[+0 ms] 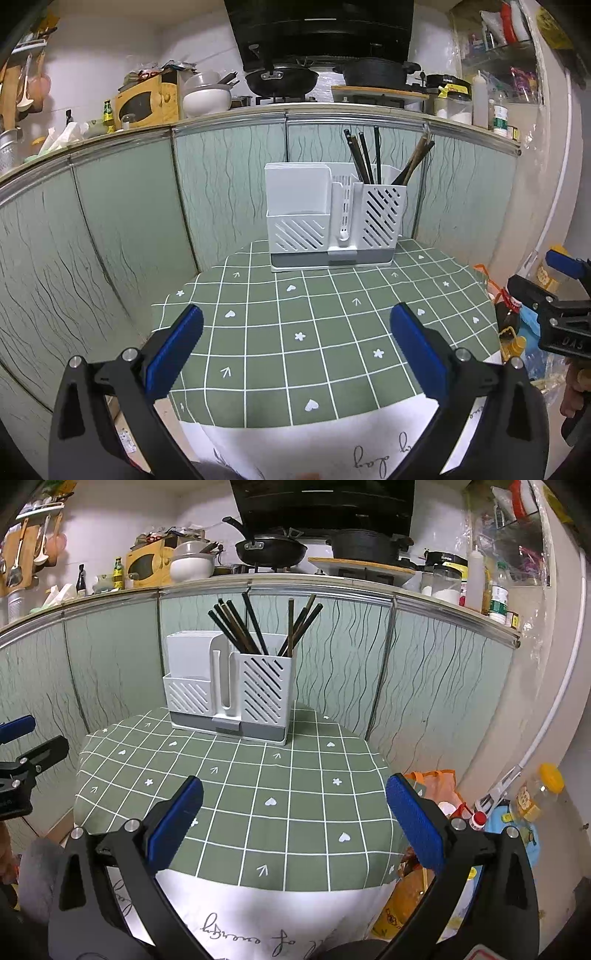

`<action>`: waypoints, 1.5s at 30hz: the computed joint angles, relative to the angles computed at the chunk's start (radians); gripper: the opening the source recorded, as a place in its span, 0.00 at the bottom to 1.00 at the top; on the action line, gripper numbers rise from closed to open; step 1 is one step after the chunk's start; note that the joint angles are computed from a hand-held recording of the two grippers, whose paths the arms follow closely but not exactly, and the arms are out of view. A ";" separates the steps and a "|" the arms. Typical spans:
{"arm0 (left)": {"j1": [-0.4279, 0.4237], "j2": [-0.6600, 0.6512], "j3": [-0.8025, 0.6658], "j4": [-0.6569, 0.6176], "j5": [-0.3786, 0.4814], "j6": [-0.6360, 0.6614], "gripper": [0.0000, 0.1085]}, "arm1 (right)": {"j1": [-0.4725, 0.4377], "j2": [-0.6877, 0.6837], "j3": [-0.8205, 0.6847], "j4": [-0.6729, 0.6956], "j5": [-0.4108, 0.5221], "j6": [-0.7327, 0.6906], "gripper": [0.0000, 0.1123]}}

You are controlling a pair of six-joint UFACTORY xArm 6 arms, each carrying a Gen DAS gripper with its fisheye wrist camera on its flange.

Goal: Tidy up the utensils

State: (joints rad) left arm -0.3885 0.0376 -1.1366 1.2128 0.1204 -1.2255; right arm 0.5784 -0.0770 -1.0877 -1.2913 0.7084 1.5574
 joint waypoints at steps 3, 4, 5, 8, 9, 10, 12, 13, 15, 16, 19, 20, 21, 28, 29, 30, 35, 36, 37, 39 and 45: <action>-0.006 -0.009 0.012 -0.020 0.002 0.028 0.91 | 0.005 -0.004 0.006 0.007 0.001 -0.002 0.84; -0.004 -0.013 0.015 0.011 -0.004 0.004 0.91 | 0.005 -0.007 0.009 0.013 -0.002 -0.004 0.84; -0.004 -0.013 0.012 0.046 -0.003 -0.025 0.91 | 0.007 -0.009 0.013 0.014 0.001 -0.001 0.85; 0.001 -0.017 0.016 0.076 -0.016 -0.053 0.91 | 0.010 -0.014 0.023 0.012 -0.003 0.005 0.84; 0.006 -0.018 0.019 0.085 -0.028 -0.065 0.91 | 0.009 -0.015 0.026 0.017 -0.008 0.003 0.84; 0.006 -0.020 0.021 0.099 -0.026 -0.079 0.91 | 0.009 -0.018 0.029 0.015 -0.010 0.007 0.84; 0.006 -0.021 0.018 0.150 -0.009 -0.127 0.91 | 0.010 -0.022 0.034 0.014 -0.008 0.011 0.84; 0.006 -0.022 0.021 0.149 -0.003 -0.125 0.91 | 0.010 -0.025 0.036 0.011 -0.010 0.016 0.84; 0.010 -0.020 0.027 0.108 -0.009 -0.083 0.91 | 0.007 -0.029 0.040 0.003 -0.015 0.030 0.84; 0.014 -0.020 0.030 0.095 -0.022 -0.068 0.91 | 0.006 -0.030 0.041 0.006 -0.017 0.029 0.84; 0.014 -0.025 0.036 0.078 -0.025 -0.044 0.91 | 0.006 -0.033 0.043 0.009 -0.016 0.024 0.84; 0.012 -0.026 0.036 0.076 -0.019 -0.038 0.91 | 0.007 -0.032 0.042 0.011 -0.015 0.018 0.85; 0.011 -0.027 0.036 0.078 -0.015 -0.038 0.91 | 0.006 -0.031 0.041 0.013 -0.015 0.014 0.85; 0.010 -0.032 0.042 0.066 -0.006 -0.032 0.91 | 0.009 -0.029 0.037 0.019 -0.016 0.009 0.84; 0.011 -0.032 0.043 0.067 -0.006 -0.034 0.91 | 0.009 -0.029 0.037 0.021 -0.016 0.006 0.84; 0.011 -0.033 0.044 0.066 -0.006 -0.037 0.91 | 0.010 -0.029 0.036 0.022 -0.017 0.004 0.84; 0.013 -0.035 0.044 0.089 -0.003 -0.068 0.91 | 0.017 -0.027 0.033 0.019 -0.011 0.006 0.84; 0.013 -0.035 0.045 0.087 -0.003 -0.067 0.91 | 0.016 -0.025 0.031 0.024 -0.012 0.001 0.84; 0.014 -0.034 0.045 0.088 -0.007 -0.068 0.91 | 0.017 -0.025 0.030 0.031 -0.011 -0.006 0.84; 0.011 -0.035 0.044 0.088 0.002 -0.067 0.91 | 0.019 -0.025 0.028 0.032 -0.006 -0.007 0.84; 0.011 -0.037 0.047 0.087 0.001 -0.067 0.91 | 0.025 -0.028 0.026 0.029 -0.005 -0.008 0.84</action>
